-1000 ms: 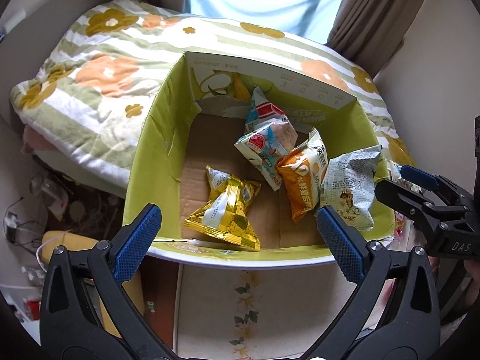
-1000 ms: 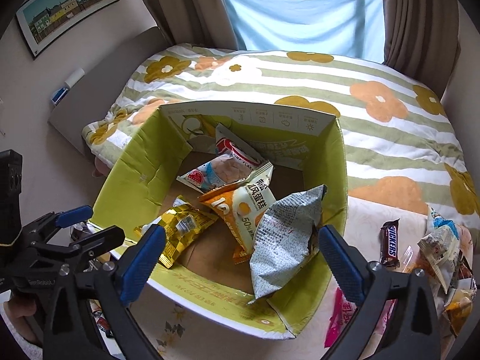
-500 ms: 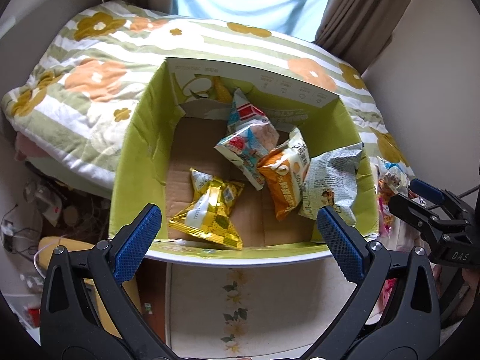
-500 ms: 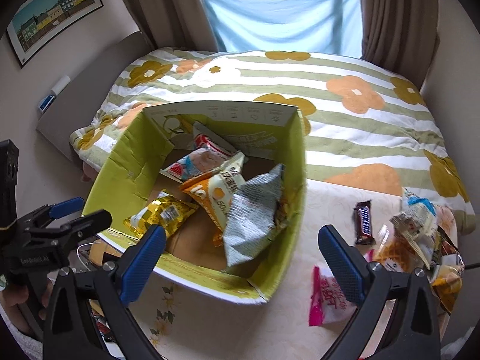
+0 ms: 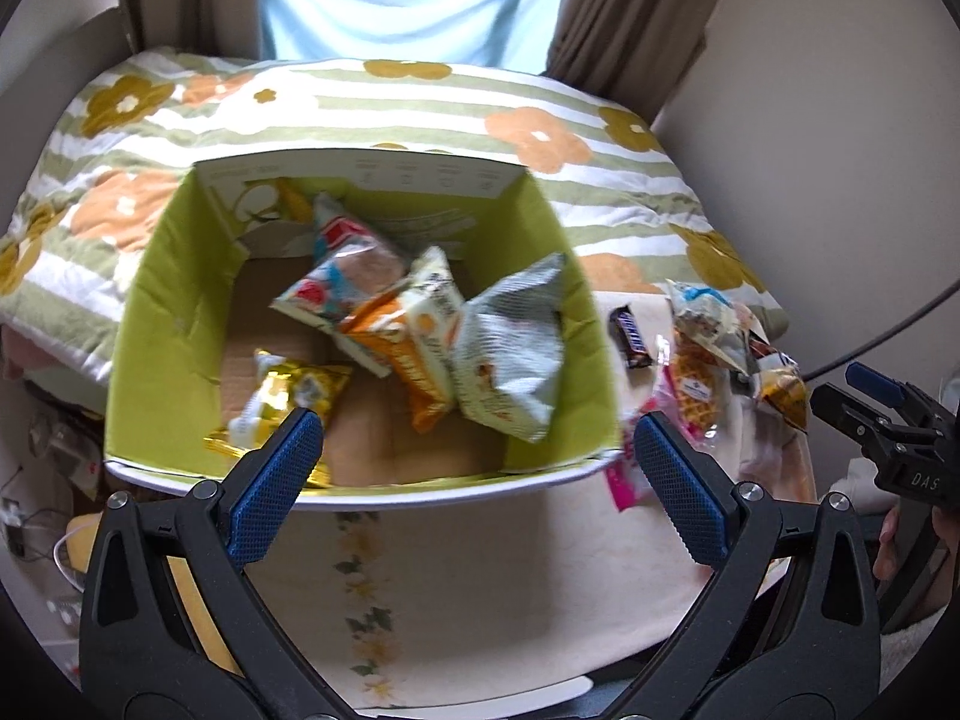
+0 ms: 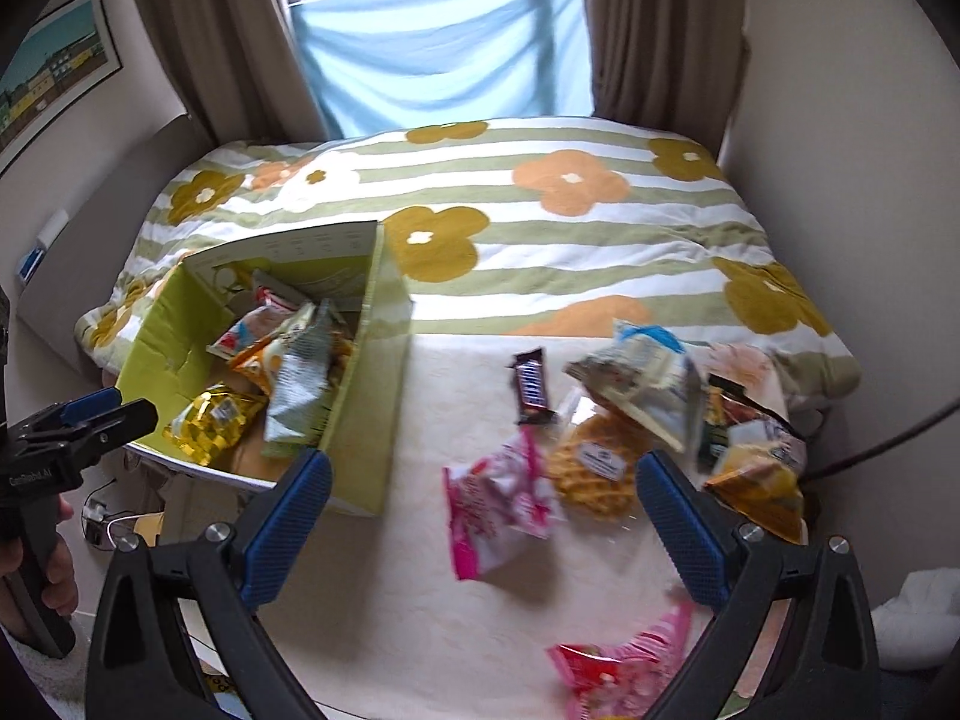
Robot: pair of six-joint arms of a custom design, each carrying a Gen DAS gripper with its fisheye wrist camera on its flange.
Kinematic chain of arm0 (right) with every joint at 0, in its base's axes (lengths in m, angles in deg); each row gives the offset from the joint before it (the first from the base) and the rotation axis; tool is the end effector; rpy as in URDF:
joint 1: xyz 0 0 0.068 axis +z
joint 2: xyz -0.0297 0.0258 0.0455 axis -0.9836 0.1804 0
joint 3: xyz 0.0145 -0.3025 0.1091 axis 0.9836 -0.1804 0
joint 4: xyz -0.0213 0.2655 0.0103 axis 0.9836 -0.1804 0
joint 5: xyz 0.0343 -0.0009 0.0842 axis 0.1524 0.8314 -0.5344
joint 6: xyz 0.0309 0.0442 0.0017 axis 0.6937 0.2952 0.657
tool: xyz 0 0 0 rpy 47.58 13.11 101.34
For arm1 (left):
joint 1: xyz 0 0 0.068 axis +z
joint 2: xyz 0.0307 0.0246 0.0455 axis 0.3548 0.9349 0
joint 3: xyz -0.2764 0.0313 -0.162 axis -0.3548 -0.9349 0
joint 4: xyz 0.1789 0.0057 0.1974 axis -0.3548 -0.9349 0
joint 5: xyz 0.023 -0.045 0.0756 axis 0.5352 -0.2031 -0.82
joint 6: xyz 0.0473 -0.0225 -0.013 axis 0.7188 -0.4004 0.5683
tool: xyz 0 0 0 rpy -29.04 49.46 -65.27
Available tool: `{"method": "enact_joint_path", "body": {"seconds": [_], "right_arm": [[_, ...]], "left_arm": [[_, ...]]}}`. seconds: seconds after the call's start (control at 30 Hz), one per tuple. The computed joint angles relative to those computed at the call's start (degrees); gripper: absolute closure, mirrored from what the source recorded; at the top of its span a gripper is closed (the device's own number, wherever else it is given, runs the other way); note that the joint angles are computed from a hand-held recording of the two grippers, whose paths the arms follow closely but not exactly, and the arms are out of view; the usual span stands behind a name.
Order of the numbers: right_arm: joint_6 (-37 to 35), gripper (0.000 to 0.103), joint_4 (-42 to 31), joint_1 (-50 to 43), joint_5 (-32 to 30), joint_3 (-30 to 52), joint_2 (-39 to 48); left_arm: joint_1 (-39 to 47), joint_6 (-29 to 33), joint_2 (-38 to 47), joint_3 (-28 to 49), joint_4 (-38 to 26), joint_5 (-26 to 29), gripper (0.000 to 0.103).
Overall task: Organize snacks
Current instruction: 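Move both tools back toward the remaining snacks on the table, then grasp the pink marshmallow bag with the left tool while the right tool grasps the yellow chip bag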
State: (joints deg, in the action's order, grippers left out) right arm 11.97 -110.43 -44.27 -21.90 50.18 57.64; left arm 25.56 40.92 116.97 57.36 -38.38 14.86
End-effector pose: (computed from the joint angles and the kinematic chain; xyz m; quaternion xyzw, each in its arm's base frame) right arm 0.2218 0.1444 0.3041 0.0738 0.9536 0.0408 0.2892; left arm 0.3002 0.0118 0.2890 0.1173 0.9489 -0.1443 0.2550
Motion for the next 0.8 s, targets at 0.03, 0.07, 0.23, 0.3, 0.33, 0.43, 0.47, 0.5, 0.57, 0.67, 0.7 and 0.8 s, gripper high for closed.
{"method": "enact_joint_path", "body": {"seconds": [0.03, 0.07, 0.23, 0.3, 0.33, 0.43, 0.47, 0.5, 0.57, 0.67, 0.7, 0.8], "right_arm": [[-0.18, 0.002, -0.37, -0.71, 0.01, -0.83, -1.14], [-0.78, 0.002, -0.92, -2.14, -0.35, -2.29, -3.17], [-5.91, 0.002, -2.93, -11.17, -4.70, -7.75, -11.37], [-8.89, 0.002, -3.71, -15.22, -6.40, -9.33, -14.02], [-10.71, 0.002, -4.05, -17.48, -7.35, -10.12, -15.45], [-16.59, 0.002, -4.77, -24.53, -10.32, -11.99, -18.82], [-19.23, 0.002, -5.02, -27.66, -11.55, -12.60, -19.67], [-21.27, 0.002, -4.87, -30.09, -12.75, -13.06, -19.98], [-25.88, 0.002, -4.61, -35.82, -16.37, -14.00, -20.56], [-32.78, 0.002, -3.88, -44.44, -21.81, -15.36, -20.55], [-34.52, 0.002, -3.70, -46.54, -23.12, -15.70, -20.41], [-39.78, 0.002, -3.08, -52.91, -27.17, -16.64, -19.30]], "left_arm": [[-1.84, -1.27, -1.13, -0.77, 0.41, -0.77, 0.000], [-3.85, -2.64, -2.26, -1.51, 0.80, -1.56, 0.000], [-16.41, -9.97, -5.90, -4.74, 2.61, -6.71, 0.000], [-21.64, -12.90, -6.50, -5.64, 3.41, -8.71, 0.000], [-24.36, -14.47, -6.62, -6.02, 3.86, -9.61, 0.000], [-32.75, -19.02, -5.82, -6.85, 5.32, -12.34, 0.000], [-35.64, -20.68, -5.29, -6.94, 5.70, -13.45, 0.000], [-38.74, -22.62, -4.50, -6.94, 6.18, -14.60, 0.000], [-44.01, -26.24, -2.75, -6.92, 7.11, -16.35, 0.000], [-50.17, -30.57, 0.11, -6.58, 8.38, -18.02, 0.000], [-51.99, -31.54, 1.26, -6.44, 8.89, -18.08, 0.000], [-56.04, -32.25, 4.72, -5.79, 9.92, -17.32, 0.000]]}}
